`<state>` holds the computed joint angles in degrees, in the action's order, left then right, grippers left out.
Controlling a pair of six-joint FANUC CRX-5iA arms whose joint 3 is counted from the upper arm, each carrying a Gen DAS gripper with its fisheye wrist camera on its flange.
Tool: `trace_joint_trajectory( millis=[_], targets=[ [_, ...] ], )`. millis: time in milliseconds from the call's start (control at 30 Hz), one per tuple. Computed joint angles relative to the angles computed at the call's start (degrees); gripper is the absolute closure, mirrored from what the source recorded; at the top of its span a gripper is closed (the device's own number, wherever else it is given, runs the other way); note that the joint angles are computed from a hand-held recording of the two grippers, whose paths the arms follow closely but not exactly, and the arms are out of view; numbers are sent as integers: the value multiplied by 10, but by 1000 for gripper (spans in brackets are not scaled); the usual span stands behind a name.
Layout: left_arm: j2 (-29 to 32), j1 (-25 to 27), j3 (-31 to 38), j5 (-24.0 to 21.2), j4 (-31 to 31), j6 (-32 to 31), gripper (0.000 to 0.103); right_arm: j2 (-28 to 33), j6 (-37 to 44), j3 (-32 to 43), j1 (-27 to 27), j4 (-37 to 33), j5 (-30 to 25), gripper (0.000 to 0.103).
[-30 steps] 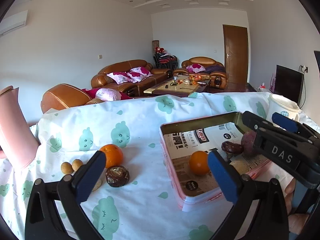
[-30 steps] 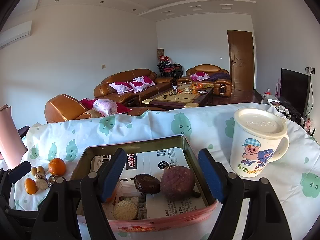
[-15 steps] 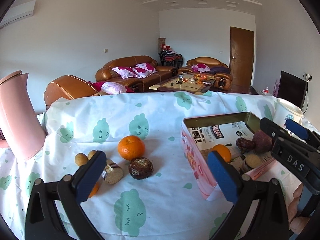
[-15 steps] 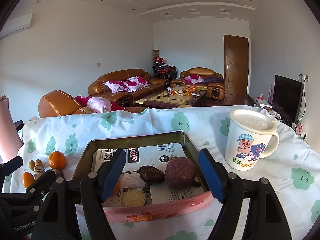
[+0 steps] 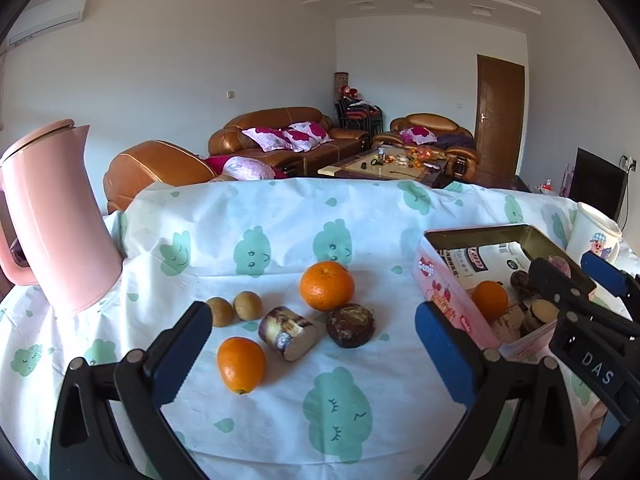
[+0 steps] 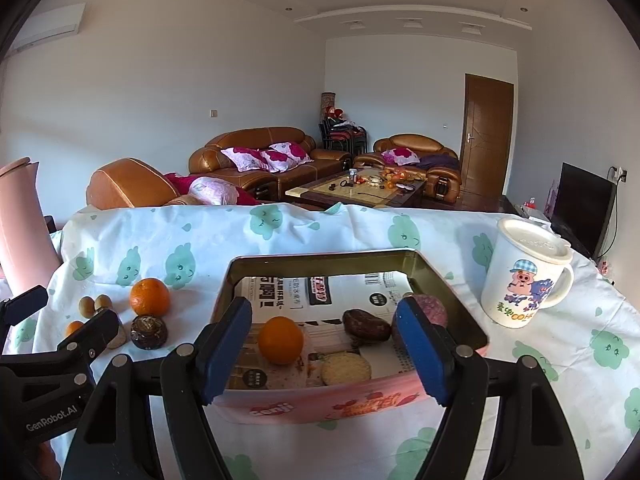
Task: Organize fruits
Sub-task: 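Withdraw both open tools from the tin toward the remaining fruits, then grasp the dark brown round fruit with the right tool while the left tool grasps an orange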
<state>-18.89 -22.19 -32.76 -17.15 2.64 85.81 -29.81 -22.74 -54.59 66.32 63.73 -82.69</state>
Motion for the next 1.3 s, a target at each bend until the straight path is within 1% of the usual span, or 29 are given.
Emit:
trace_joint_trajectory(
  millis=[100,200,233,300,433,533,600,667,700,733,767,800,833,867,933,1100,1167,1200,1300],
  targets=[
    [-3,17,-8,1,21,-28,0,14,1,9,-3,1,16,27],
    [-8,38,-7,-1,13,-32,0,30,4,19,-6,3,27,27],
    [-9,48,-10,1,19,-39,0,33,5,20,-7,5,34,27],
    [-13,72,-24,9,66,-86,0,36,7,22,-8,9,48,27],
    [-10,116,-23,-4,88,-103,0,48,18,30,-15,15,80,27],
    [-7,145,-17,-18,90,-99,0,56,32,37,-25,19,117,27],
    [-6,161,-15,-25,89,-95,0,61,44,42,-36,21,152,27],
    [-6,174,-17,-28,103,-105,0,69,58,50,-48,19,191,27],
    [-6,181,-22,-28,121,-122,0,74,70,55,-54,16,210,28],
    [-6,185,-26,-30,138,-139,0,83,85,63,-60,10,228,30],
    [-5,189,-28,-33,152,-156,0,94,103,73,-65,0,243,41],
    [-5,191,-31,-37,164,-172,0,105,125,85,-70,-15,253,54],
    [-4,192,-34,-39,179,-192,0,119,149,99,-74,-35,259,58],
    [-3,193,-37,-42,197,-216,0,131,172,112,-80,-56,265,60],
    [-2,192,-41,-53,227,-258,0,146,206,132,-90,-91,276,60],
    [1,181,-47,-71,272,-333,0,169,242,155,-113,-123,286,60],
    [4,173,-45,-74,268,-343,1,181,264,171,-124,-146,290,60],
    [6,169,-43,-76,267,-347,2,184,279,177,-133,-166,302,60],
    [13,161,-42,-93,283,-377,6,193,309,195,-151,-212,317,60]
  ],
)
